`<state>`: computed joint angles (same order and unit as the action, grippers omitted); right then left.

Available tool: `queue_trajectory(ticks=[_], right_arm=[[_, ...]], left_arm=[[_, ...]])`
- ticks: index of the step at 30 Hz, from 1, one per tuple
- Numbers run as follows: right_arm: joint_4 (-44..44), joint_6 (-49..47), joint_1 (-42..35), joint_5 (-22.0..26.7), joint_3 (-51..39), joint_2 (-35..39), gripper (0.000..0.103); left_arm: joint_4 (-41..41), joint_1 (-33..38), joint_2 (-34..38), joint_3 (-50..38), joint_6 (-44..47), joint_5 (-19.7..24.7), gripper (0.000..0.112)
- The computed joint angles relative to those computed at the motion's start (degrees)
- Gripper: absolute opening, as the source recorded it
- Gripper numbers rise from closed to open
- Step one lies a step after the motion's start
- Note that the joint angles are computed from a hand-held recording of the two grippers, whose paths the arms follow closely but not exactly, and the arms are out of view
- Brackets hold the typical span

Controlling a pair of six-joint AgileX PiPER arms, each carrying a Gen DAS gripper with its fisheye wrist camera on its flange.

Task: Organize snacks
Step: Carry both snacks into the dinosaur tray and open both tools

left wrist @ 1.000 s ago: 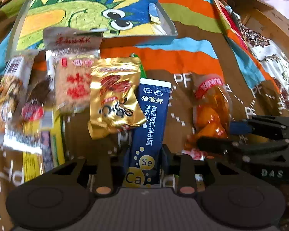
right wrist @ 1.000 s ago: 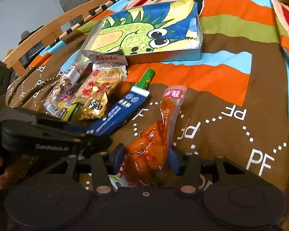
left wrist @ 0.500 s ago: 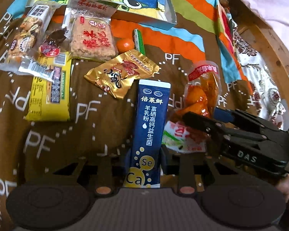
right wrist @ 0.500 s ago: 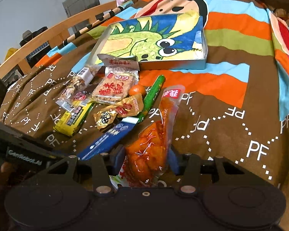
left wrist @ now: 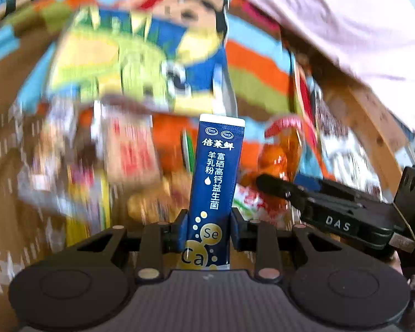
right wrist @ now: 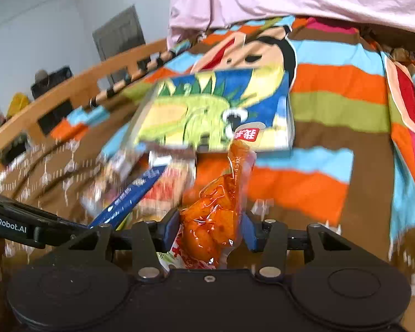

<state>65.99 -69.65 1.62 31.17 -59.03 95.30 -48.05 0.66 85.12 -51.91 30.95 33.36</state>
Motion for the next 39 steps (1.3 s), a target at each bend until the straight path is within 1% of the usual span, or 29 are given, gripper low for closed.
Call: queue_trajectory(ticks=[2,5,10,14,18,20,21,23,24,28,31,36,39], right_arm=[[0.0,1.8,0.8,-0.5,-5.6,4.0,0.05],[-0.3,5.0,2.4,-2.0,-14.7,10.7,0.05],[-7.5,15.1,4.5,-1.7,-33.6,24.0,0.05],[-14.5,23.7,6.1,-0.1,-48.3,33.6,0.05],[-22.1,32.7,7.5,2.1,-60.0,41.2,0.05],[-26.2,36.9,8.2,3.1,-65.1,44.5,0.05],[-28.3,39.2,8.4,4.1,-68.0,46.3,0.05],[-31.4,42.7,8.7,5.8,-72.2,49.2,0.05],[-32.6,44.0,8.8,6.6,-74.3,50.6,0.05],[-34.5,45.6,9.0,7.6,-76.9,53.0,0.05],[-35.4,46.4,9.0,7.9,-78.0,54.2,0.05],[-35.3,45.2,9.0,7.3,-77.6,54.6,0.051],[-36.4,45.0,9.2,6.8,-77.2,54.2,0.056]], left_arm=[[2.5,-1.2,3.0,-4.3,-2.2,-4.0,0.033],[5.2,-1.8,8.9,-11.5,-4.2,-8.2,0.033],[10.9,-1.6,20.3,-24.5,-10.2,-12.0,0.033],[14.8,-0.8,28.3,-32.9,-15.1,-13.4,0.033],[19.4,-0.6,35.4,-40.4,-20.5,-12.8,0.033],[20.8,-0.5,38.0,-42.8,-21.8,-12.0,0.033],[23.6,-0.8,39.6,-44.7,-24.4,-11.2,0.033],[24.7,-1.0,40.4,-44.6,-25.2,-11.8,0.033],[25.5,-1.0,41.2,-45.6,-26.0,-11.4,0.033],[29.6,-1.4,44.0,-48.9,-30.3,-9.7,0.033],[29.6,-1.5,44.8,-49.4,-30.3,-10.5,0.033],[32.2,-1.9,46.2,-51.7,-32.5,-8.8,0.035],[31.4,-1.8,46.1,-51.6,-31.6,-8.6,0.038]])
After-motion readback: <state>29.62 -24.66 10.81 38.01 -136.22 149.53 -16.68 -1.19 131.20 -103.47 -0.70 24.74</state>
